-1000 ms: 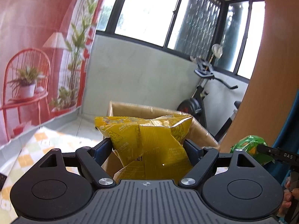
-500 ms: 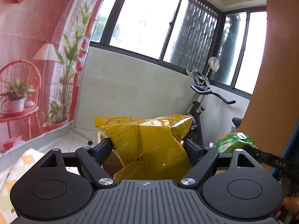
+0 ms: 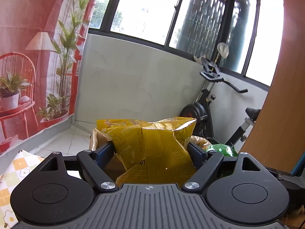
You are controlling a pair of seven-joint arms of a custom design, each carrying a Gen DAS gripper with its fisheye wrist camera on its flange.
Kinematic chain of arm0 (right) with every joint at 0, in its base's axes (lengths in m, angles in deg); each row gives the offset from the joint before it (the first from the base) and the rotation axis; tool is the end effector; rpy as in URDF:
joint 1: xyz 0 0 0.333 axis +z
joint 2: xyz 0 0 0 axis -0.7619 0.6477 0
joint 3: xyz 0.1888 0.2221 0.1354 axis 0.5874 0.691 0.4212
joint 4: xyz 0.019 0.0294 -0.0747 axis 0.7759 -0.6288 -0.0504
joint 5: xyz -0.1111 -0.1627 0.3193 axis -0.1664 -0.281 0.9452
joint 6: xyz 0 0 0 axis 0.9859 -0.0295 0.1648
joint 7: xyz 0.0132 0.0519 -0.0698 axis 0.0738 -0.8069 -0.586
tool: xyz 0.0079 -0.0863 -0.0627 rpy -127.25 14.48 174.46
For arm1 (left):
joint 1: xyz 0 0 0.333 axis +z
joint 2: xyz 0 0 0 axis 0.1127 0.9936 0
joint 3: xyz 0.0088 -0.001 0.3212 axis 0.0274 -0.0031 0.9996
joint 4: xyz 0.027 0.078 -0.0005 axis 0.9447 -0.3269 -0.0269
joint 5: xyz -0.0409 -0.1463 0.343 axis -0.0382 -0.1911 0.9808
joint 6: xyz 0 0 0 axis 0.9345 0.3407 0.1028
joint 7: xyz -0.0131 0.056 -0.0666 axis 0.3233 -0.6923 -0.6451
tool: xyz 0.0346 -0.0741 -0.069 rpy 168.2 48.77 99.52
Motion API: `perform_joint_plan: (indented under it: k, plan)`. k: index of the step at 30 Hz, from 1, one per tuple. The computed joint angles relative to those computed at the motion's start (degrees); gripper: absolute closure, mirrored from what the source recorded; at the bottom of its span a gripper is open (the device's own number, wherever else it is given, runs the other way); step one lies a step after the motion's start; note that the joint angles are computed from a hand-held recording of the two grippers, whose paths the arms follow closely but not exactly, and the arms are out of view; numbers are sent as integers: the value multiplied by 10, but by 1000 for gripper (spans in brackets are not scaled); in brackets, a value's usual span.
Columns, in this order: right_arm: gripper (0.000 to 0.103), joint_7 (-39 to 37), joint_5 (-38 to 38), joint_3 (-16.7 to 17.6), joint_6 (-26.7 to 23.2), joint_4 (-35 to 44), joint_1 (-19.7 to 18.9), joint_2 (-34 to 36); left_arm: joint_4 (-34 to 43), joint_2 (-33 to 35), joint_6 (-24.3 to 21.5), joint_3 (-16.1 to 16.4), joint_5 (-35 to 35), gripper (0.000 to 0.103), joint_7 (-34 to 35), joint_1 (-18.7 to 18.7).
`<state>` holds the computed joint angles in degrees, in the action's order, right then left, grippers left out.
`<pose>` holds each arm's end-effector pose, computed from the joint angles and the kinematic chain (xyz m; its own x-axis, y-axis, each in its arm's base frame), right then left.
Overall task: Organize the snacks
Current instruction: 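Lift both bags over the box and open both tools to drop them in, then move both empty tools back down to the orange bags on the table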
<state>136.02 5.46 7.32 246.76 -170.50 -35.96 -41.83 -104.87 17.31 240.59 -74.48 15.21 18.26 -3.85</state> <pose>0.6708 0.2087 0.5651 0.3828 -0.9025 -0.1971 -0.4179 0.0210 -0.9082 0.6525 -0.1652 0.5554 -0.0567 -0.9734 0.2221 -0.3864 -0.1837 -0.9039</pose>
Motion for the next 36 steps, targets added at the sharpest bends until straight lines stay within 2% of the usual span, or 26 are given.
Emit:
perform_joint_plan:
  k: [5, 8, 10, 13, 15, 18, 25, 29, 33, 34, 36]
  plan:
    - [49, 25, -22, -17, -24, 19, 7, 23, 13, 21, -20, -73, -84, 17, 111, 55]
    - [46, 63, -56, -47, -35, 24, 26, 30, 20, 29, -43, -104, -140, 15, 173, 73]
    - [45, 95, -81, -66, -46, 29, 38, 35, 26, 33, -55, -105, -162, 14, 195, 71]
    - [41, 101, -84, -54, -44, 20, 27, 30, 25, 31, -65, -109, -190, 14, 222, 72]
    - [35, 102, -84, -50, -33, 5, 25, 21, 19, 23, -69, -100, -195, 13, 226, 65]
    - [35, 93, -79, -40, -19, -20, 19, 0, -1, 2, -60, -73, -178, 13, 204, 45]
    - [35, 60, -27, -13, 24, -101, 3, -71, -80, -77, -58, -42, -102, 13, 139, 28]
    - [35, 33, 19, -2, 38, -156, -7, -115, -130, -124, -64, -47, -53, 13, 91, 40]
    - [35, 32, 40, -17, 45, -211, 4, -155, -184, -165, -60, -61, -14, 13, 55, 64]
    - [35, 32, 44, -20, 46, -225, 7, -165, -197, -174, -57, -64, 5, 13, 36, 70]
    - [35, 31, 50, -27, 49, -251, 12, -183, -215, -191, -58, -68, 102, 13, -62, 82]
